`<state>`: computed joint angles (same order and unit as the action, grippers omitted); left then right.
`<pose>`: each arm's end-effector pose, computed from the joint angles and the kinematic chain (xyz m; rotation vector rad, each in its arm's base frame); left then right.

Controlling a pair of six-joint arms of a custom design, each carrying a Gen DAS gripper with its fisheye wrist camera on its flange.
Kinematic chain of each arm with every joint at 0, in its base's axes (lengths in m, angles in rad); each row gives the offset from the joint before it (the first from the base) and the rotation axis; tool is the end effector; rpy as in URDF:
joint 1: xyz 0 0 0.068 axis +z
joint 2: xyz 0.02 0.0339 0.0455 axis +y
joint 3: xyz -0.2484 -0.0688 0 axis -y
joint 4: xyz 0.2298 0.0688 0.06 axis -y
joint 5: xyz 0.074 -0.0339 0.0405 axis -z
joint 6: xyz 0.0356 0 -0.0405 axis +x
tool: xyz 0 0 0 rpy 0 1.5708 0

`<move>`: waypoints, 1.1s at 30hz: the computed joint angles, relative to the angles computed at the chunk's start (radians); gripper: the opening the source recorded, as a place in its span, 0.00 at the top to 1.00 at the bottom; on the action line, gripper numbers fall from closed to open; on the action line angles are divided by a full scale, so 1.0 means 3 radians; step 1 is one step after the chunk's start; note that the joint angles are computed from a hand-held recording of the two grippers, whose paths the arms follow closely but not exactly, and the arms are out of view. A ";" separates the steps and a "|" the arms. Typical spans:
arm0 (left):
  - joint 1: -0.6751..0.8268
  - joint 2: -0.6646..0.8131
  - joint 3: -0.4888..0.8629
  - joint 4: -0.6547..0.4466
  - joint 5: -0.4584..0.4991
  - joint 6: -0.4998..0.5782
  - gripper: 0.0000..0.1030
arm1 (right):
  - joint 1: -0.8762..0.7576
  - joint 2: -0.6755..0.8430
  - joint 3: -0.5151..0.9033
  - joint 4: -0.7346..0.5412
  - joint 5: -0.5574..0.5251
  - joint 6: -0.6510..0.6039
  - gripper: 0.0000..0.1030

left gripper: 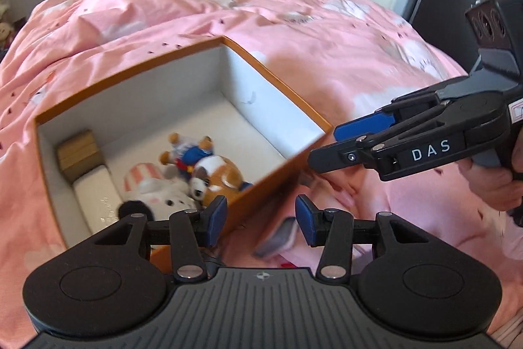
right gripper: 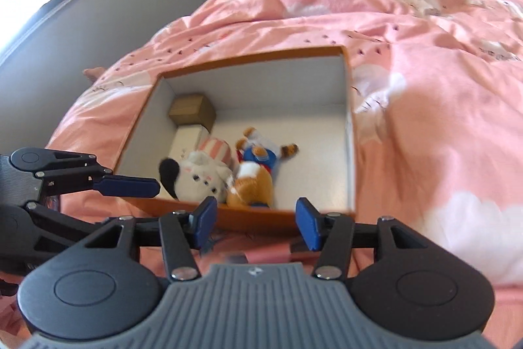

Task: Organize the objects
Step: 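Grasp the pink brush beside the box with the left gripper while the right gripper approaches the pink pouch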

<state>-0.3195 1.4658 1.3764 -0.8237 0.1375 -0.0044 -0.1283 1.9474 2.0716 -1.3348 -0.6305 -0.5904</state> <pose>0.2785 -0.0973 0.3133 0.4497 2.4569 -0.3071 0.3678 -0.0263 0.3363 -0.7241 2.4235 0.6092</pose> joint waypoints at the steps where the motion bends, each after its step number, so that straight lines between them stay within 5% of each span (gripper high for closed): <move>1: -0.0048 0.0031 -0.0017 0.0019 -0.0027 -0.0008 0.47 | -0.0033 -0.0077 -0.0135 0.0052 0.0057 0.0005 0.46; 10: -0.0479 0.0410 -0.0137 0.0375 -0.0429 0.0182 0.45 | -0.0275 -0.0208 -0.0854 0.0271 0.0387 0.0041 0.50; 16: -0.0449 0.0844 0.0197 0.0129 -0.0327 0.0353 0.46 | -0.0317 -0.0061 -0.0846 0.0173 0.0486 -0.0069 0.50; 25: -0.0512 0.1019 0.0339 0.0070 -0.0371 0.0474 0.71 | -0.0295 0.0076 -0.0789 0.0032 0.0563 -0.0309 0.50; 33: -0.0486 0.0747 0.0006 0.0216 -0.0415 0.0273 0.75 | -0.0303 0.0160 -0.0713 -0.0073 0.0624 -0.0440 0.57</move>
<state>-0.4653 1.6900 1.3781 -0.7589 0.0129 0.0774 -0.2193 1.9952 1.8577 -1.3566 -0.4434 -0.7225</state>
